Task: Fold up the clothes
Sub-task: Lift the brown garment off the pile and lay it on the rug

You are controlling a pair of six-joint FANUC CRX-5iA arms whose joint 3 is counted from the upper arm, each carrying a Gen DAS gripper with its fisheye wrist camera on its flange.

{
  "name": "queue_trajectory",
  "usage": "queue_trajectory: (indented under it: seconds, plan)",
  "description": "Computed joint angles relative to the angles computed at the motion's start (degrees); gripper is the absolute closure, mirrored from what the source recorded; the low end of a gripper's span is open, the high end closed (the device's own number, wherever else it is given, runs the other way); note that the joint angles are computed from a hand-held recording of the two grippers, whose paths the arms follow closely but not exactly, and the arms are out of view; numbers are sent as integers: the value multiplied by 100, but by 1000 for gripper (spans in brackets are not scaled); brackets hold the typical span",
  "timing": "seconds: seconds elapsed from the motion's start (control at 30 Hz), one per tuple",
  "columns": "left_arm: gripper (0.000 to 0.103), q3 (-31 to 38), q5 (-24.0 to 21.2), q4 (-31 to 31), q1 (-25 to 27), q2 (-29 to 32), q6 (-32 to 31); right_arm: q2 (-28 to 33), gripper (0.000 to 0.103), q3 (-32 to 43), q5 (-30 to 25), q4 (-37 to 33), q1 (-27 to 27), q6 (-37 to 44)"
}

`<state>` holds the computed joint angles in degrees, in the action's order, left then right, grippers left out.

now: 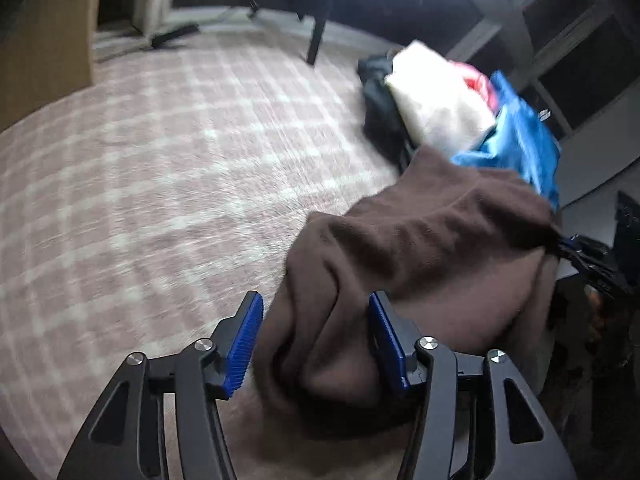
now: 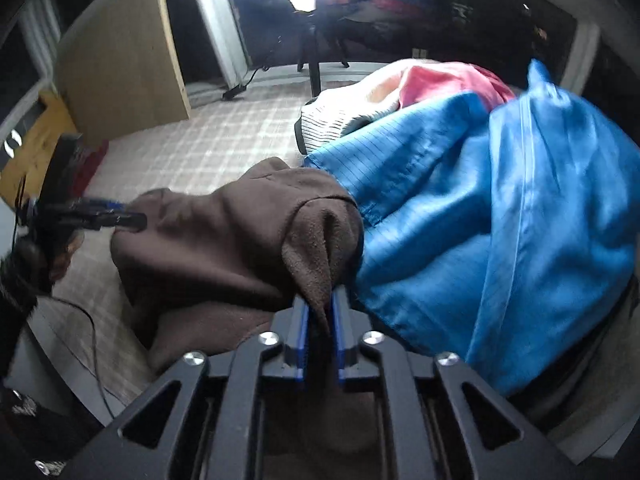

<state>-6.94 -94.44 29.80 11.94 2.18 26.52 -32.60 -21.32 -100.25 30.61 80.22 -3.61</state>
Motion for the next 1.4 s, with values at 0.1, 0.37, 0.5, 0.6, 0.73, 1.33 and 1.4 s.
queue_trajectory:
  seconds: [0.1, 0.37, 0.5, 0.6, 0.73, 1.33, 1.4]
  plan:
    - [70, -4, -40, -57, -69, 52, 17, -115, 40, 25, -224, 183, 131, -1]
    - [93, -123, -323, 214, 138, -8, -25, 142, 68, 107, 1431, -812, -1801, 1460]
    - [95, 249, -843, 909, 579, -14, -114, 69, 94, 164, 1388, -38, -1095, 728]
    - [96, 1068, -1329, 1833, 963, 137, -58, 370, 94, 770, 722, 1350, -192, 427]
    - [96, 2395, -1604, 3172, 1371, 319, -85, 1547, 94, 2423, 41, 3144, 321, 1626]
    - [95, 4923, -1752, 4292, 3064, 1133, -660, 3438, 94, 4659, 600, 4475, 175, 2862]
    - [87, 4605, -1284, 3403, 2719, 1026, -776, 3413, 91, 4449, 961, 3651, -514, 2774]
